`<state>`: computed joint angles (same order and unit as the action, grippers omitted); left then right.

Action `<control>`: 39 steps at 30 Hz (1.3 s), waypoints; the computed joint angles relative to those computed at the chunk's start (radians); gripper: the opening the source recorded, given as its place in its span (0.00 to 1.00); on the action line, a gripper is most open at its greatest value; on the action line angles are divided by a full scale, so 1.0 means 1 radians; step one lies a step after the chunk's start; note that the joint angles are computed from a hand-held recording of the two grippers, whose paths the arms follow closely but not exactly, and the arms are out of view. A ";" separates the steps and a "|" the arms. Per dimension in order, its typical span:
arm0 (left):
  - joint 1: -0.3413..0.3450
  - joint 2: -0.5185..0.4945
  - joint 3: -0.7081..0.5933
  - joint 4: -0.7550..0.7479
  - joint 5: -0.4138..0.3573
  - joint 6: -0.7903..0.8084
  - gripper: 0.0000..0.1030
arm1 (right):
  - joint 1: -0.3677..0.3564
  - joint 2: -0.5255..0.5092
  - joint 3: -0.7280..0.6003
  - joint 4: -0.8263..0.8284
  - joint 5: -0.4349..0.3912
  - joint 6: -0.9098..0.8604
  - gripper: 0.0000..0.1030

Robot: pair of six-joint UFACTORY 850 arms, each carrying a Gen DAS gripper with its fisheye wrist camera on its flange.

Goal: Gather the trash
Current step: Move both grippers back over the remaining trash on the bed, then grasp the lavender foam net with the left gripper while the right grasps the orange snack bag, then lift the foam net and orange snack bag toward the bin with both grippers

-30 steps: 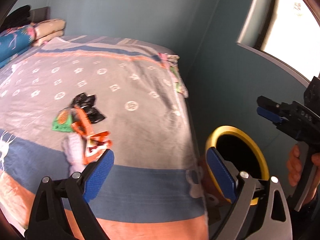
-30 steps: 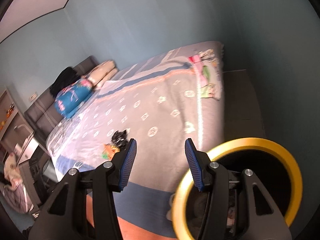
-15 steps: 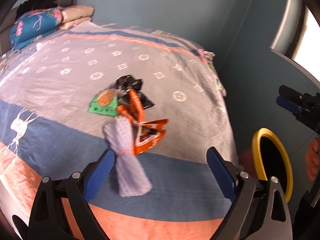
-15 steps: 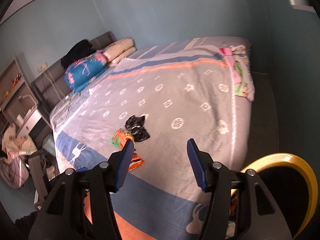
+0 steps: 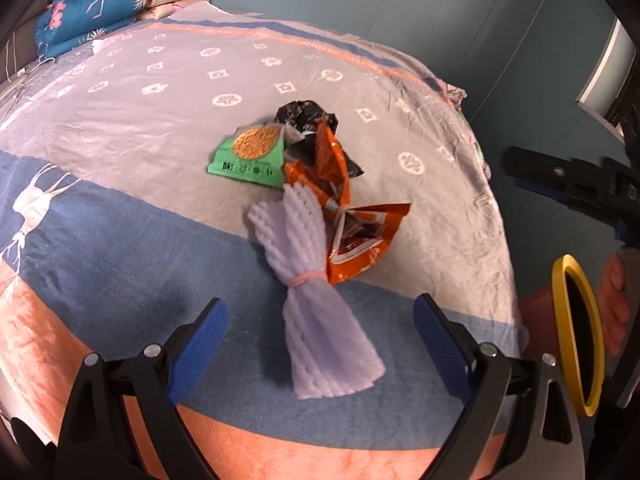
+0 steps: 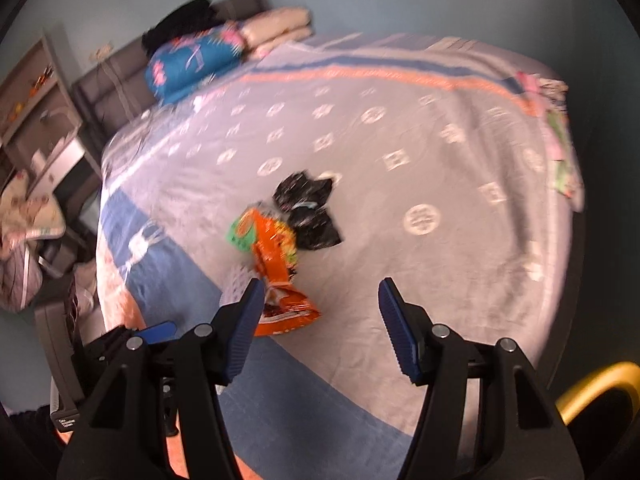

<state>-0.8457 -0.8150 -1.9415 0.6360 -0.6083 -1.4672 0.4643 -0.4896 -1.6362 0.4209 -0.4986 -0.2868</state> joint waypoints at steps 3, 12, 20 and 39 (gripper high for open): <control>0.010 -0.011 -0.001 -0.030 0.014 0.018 0.88 | 0.009 -0.081 -0.087 0.013 -0.052 -0.030 0.56; 0.032 -0.025 0.009 -0.090 0.062 0.044 0.87 | 0.014 -0.340 -0.407 0.099 -0.299 -0.061 0.51; 0.038 -0.037 0.002 -0.105 0.087 0.064 0.86 | 0.030 -0.454 -0.553 0.059 -0.386 -0.004 0.44; 0.020 -0.054 -0.034 -0.080 0.078 0.126 0.28 | 0.033 -0.511 -0.630 0.047 -0.414 0.063 0.21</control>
<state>-0.8257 -0.8693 -1.9752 0.5562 -0.5303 -1.3416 0.4978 -1.0005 -2.2663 0.4679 -0.9125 -0.2234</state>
